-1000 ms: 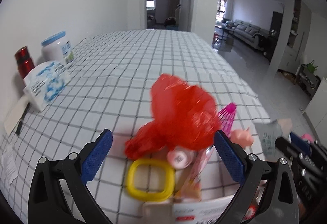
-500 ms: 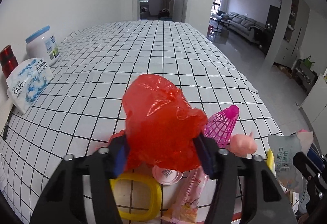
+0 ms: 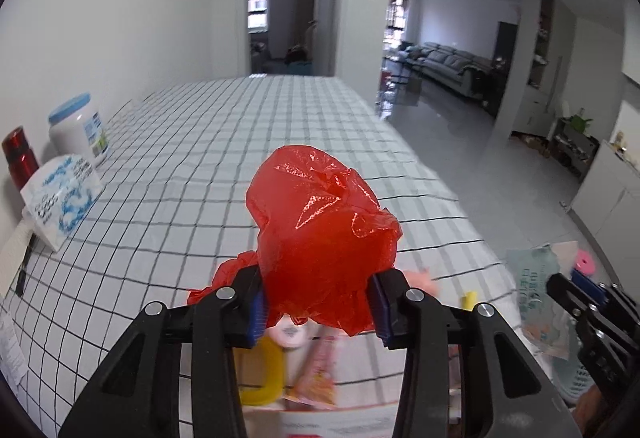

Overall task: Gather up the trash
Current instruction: 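Grasp the red plastic bag with the left tool while the right holds the wrapper, then carry both items to the grey basket and open both tools to drop them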

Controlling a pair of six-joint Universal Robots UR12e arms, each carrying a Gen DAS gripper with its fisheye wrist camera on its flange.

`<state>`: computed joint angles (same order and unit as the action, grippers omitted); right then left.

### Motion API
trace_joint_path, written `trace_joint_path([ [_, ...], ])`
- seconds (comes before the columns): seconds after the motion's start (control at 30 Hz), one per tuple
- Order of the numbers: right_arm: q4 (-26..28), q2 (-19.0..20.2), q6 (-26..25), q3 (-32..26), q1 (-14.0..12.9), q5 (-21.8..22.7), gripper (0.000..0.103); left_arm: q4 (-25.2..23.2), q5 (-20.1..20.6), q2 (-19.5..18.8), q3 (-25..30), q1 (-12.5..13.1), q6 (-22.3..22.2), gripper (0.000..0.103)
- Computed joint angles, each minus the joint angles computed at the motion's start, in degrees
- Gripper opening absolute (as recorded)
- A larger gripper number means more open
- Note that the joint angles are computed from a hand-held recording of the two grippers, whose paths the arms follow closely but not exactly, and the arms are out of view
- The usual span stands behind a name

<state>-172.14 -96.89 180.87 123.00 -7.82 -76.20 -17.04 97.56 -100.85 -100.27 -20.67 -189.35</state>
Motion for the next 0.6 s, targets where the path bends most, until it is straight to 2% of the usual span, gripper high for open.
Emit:
trace_joint_path([
  [0.17,-0.04,-2.95,1.32,2.56,-3.01,-0.84,0.026,1.50,-3.47,0.27,0.20,-2.40,1.91,0.041],
  [0.3,0.87,-6.38,2.32,5.64,-6.66,-1.72,0.026,1.21,-6.89,-0.35,0.83,-4.67,3.10,0.041],
  [0.5,1.89,-10.83,3.77,9.97,-12.61,-2.90,0.026,-1.67,-10.77,-2.46,2.65,-8.99,5.61,0.041],
  [0.6,2.65,-12.90,4.07,12.07,-15.94,-2.62,0.026,-2.84,-12.06,-3.46,3.32,-10.17,6.51,0.041],
])
